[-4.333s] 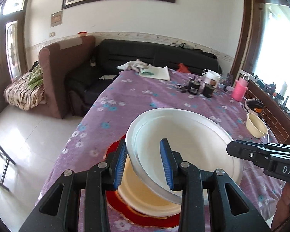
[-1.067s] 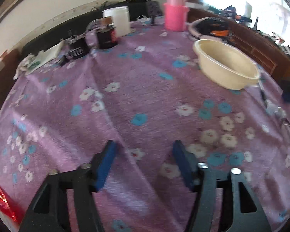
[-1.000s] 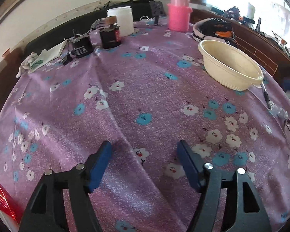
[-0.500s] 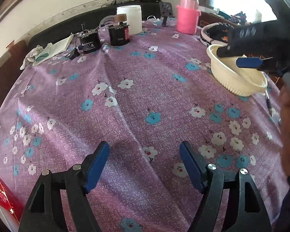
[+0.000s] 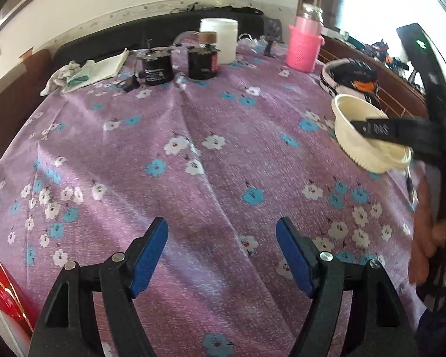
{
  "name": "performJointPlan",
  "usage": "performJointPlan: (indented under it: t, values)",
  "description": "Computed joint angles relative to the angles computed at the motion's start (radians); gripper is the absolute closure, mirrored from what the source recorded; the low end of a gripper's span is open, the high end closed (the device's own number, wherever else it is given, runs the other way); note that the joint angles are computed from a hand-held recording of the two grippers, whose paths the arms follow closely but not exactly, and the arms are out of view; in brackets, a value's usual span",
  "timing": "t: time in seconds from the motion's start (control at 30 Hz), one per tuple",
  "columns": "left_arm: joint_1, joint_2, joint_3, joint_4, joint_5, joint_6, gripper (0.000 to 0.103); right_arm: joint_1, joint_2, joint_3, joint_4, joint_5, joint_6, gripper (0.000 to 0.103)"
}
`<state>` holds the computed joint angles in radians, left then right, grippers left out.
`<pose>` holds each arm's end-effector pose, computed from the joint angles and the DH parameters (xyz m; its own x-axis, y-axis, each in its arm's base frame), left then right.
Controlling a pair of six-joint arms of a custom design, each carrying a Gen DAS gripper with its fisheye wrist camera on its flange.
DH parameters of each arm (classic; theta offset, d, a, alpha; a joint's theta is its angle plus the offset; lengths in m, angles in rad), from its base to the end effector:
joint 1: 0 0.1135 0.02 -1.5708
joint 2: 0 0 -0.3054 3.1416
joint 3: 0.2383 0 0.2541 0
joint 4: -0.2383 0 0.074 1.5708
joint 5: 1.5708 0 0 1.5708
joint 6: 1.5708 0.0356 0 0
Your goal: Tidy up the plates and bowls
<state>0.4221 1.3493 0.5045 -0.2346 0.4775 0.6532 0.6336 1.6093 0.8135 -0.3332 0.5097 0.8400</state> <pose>0.1997 0.0717 0.1735 -0.7396 0.2595 -0.6210 0.3569 0.9335 -0.0350 0.2459 0.1591 0.1893 -0.7459 0.2586 -0.6138 0.3098 0.9505 0.0240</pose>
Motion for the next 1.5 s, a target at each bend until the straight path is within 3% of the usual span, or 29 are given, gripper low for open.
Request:
performJointPlan:
  t: [0.13, 0.23, 0.27, 0.37, 0.4, 0.6, 0.63, 0.67, 0.7, 0.87, 0.97, 1.03, 1.1, 1.23, 1.27, 1.3, 1.33, 1.37, 1.4, 1.5]
  values:
    - [0.032, 0.027, 0.031, 0.003, 0.013, -0.033, 0.029, 0.124, -0.044, 0.008, 0.034, 0.046, -0.108, 0.101]
    - [0.025, 0.050, 0.040, 0.002, 0.001, -0.046, 0.029, 0.140, -0.102, -0.017, 0.081, 0.034, -0.104, 0.099]
    - [0.020, 0.055, 0.040, 0.003, -0.005, -0.047, 0.029, 0.138, -0.102, -0.017, 0.067, 0.061, -0.087, 0.094]
    - [0.011, 0.051, 0.034, 0.006, -0.012, -0.044, 0.029, 0.123, -0.051, 0.017, -0.027, 0.122, -0.030, 0.053]
    - [0.013, 0.051, 0.034, 0.005, -0.011, -0.040, 0.029, 0.117, -0.040, 0.015, -0.021, 0.118, -0.031, 0.052]
    - [0.023, 0.056, 0.045, -0.011, 0.000, -0.039, 0.029, 0.140, 0.052, 0.071, -0.057, 0.169, -0.062, 0.054]
    - [0.026, 0.056, 0.047, -0.014, 0.003, -0.041, 0.029, 0.135, 0.068, 0.077, -0.069, 0.180, -0.062, 0.060]
    - [0.029, 0.056, 0.050, -0.016, 0.007, -0.042, 0.029, 0.127, 0.079, 0.076, -0.066, 0.171, -0.072, 0.079]
    - [0.032, 0.054, 0.051, -0.017, 0.009, -0.044, 0.029, 0.114, 0.089, 0.078, -0.062, 0.144, -0.082, 0.091]
    - [0.063, 0.066, 0.075, -0.032, 0.030, -0.061, 0.029, 0.144, 0.049, 0.047, -0.028, 0.157, -0.145, 0.092]
    - [0.084, 0.078, 0.089, -0.017, 0.030, -0.097, 0.029, 0.269, -0.019, -0.004, 0.069, 0.143, -0.387, 0.093]
    - [0.097, 0.088, 0.101, -0.010, 0.030, -0.118, 0.029, 0.329, -0.056, -0.034, 0.101, 0.036, -0.494, 0.092]
    - [0.110, 0.101, 0.113, -0.013, 0.036, -0.133, 0.029, 0.380, -0.059, -0.045, 0.094, 0.004, -0.568, 0.090]
    - [0.110, 0.114, 0.123, -0.023, 0.039, -0.133, 0.029, 0.372, -0.147, -0.098, 0.126, 0.020, -0.555, 0.088]
    - [0.106, 0.116, 0.122, -0.027, 0.038, -0.128, 0.029, 0.357, -0.194, -0.120, 0.148, 0.044, -0.538, 0.086]
    - [0.103, 0.116, 0.121, -0.029, 0.036, -0.125, 0.029, 0.325, -0.240, -0.136, 0.166, 0.055, -0.504, 0.074]
    - [0.100, 0.117, 0.120, -0.030, 0.035, -0.122, 0.029, 0.286, -0.265, -0.138, 0.167, 0.060, -0.464, 0.061]
    - [0.097, 0.117, 0.120, -0.033, 0.034, -0.118, 0.029, 0.253, -0.287, -0.143, 0.161, 0.075, -0.411, 0.034]
    - [0.094, 0.119, 0.120, -0.037, 0.033, -0.112, 0.029, 0.214, -0.304, -0.150, 0.156, 0.099, -0.363, 0.025]
    - [0.079, 0.116, 0.110, -0.043, 0.023, -0.095, 0.029, 0.095, -0.298, -0.126, 0.025, 0.159, -0.192, 0.025]
